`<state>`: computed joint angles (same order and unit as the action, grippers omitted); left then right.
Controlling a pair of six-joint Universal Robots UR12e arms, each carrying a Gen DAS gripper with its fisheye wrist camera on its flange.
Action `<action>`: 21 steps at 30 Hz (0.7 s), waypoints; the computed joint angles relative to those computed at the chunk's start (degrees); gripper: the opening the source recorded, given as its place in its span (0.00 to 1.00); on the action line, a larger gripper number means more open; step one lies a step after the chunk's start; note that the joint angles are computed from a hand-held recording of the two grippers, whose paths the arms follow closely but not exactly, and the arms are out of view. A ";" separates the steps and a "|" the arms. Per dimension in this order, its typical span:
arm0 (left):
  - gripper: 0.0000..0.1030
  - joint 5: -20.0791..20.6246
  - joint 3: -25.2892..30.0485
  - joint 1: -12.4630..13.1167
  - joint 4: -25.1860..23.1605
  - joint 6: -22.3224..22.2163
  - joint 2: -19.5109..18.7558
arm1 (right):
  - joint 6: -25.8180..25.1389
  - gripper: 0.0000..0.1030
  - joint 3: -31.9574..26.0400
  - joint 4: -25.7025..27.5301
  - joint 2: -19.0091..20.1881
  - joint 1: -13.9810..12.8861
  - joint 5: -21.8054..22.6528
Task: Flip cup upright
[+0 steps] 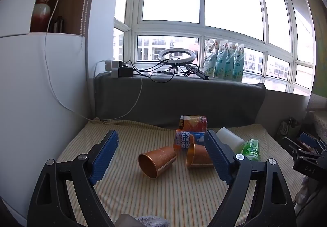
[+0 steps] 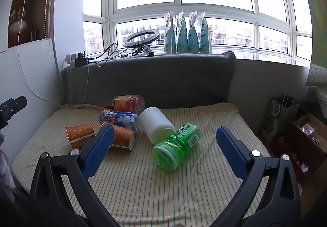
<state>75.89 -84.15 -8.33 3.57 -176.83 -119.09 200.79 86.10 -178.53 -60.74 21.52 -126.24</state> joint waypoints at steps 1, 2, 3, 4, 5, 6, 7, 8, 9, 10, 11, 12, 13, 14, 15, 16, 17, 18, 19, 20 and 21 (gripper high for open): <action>0.83 0.03 0.03 -0.05 -0.01 0.01 -0.01 | -0.08 0.99 -0.08 0.32 0.01 0.01 -0.02; 0.83 -0.20 0.10 0.04 -0.40 -0.90 0.01 | -0.12 0.99 -0.15 0.26 0.08 0.02 0.00; 0.83 -0.29 0.19 0.10 -0.60 -1.27 -0.01 | -0.15 0.99 -0.22 0.29 0.15 0.02 -0.03; 0.83 -0.60 0.06 0.30 -0.44 -1.33 -0.21 | -0.15 0.99 -0.30 0.42 0.21 0.01 -0.09; 0.83 -0.98 0.04 0.48 -0.31 -1.36 -0.43 | -0.11 0.99 -0.36 0.57 0.25 -0.03 -0.03; 0.83 -1.01 -0.01 0.58 -0.05 -1.38 -0.61 | 0.02 0.99 -0.36 0.71 0.24 -0.09 0.12; 0.83 -0.84 -0.08 0.63 0.24 -1.41 -0.71 | 0.19 0.99 -0.35 0.84 0.22 -0.15 0.25; 0.83 -0.65 -0.17 0.51 0.46 -1.24 -0.76 | 0.30 0.99 -0.32 0.85 0.20 -0.19 0.32; 0.83 -0.54 -0.31 0.47 0.70 -1.12 -0.76 | 0.36 0.99 -0.29 0.83 0.18 -0.21 0.28; 0.83 -0.35 -0.29 0.43 0.66 -1.03 -0.79 | 0.28 0.99 -0.84 1.37 0.73 0.05 0.01; 0.83 -0.23 -0.32 0.42 0.81 -1.05 -0.79 | 0.28 0.99 -0.75 1.26 0.70 0.02 0.01; 0.83 0.16 -0.09 0.38 0.25 -1.33 -0.58 | 0.24 0.99 -0.65 1.11 0.66 -0.01 0.03; 0.83 0.04 -0.13 0.42 0.45 -1.43 -0.60 | 0.19 0.99 -0.54 0.97 0.62 -0.04 0.01; 0.83 -0.07 -0.18 0.45 0.58 -1.49 -0.61 | 0.12 0.99 -0.39 0.81 0.55 -0.07 0.03; 0.83 0.01 -0.02 0.38 0.32 -1.51 -0.61 | 0.10 0.99 -0.32 0.97 0.40 -0.11 0.17; 0.83 -0.09 -0.05 0.41 0.39 -1.56 -0.58 | 0.08 0.99 -0.40 1.43 0.25 -0.18 0.45; 0.83 -0.14 -0.09 0.41 0.46 -1.50 -0.56 | 0.09 0.99 -0.49 1.67 0.21 -0.10 0.30; 0.83 -0.11 -0.12 0.40 0.47 -1.40 -0.55 | 0.04 0.99 -0.49 1.62 0.24 -0.15 0.38; 0.83 -0.08 -0.12 0.40 0.41 -1.38 -0.54 | 0.06 0.99 -0.49 1.68 0.23 -0.15 0.33; 0.83 -0.20 -0.13 0.43 0.40 -1.44 -0.51 | 0.08 0.99 -0.35 1.55 0.26 -0.28 0.54; 0.83 -0.24 -0.15 0.42 0.31 -1.46 -0.45 | 0.15 0.99 -0.32 1.57 0.24 -0.35 0.66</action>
<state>75.65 -84.29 -7.91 3.88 -178.29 -119.54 200.94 85.78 -176.96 -60.50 21.17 -125.58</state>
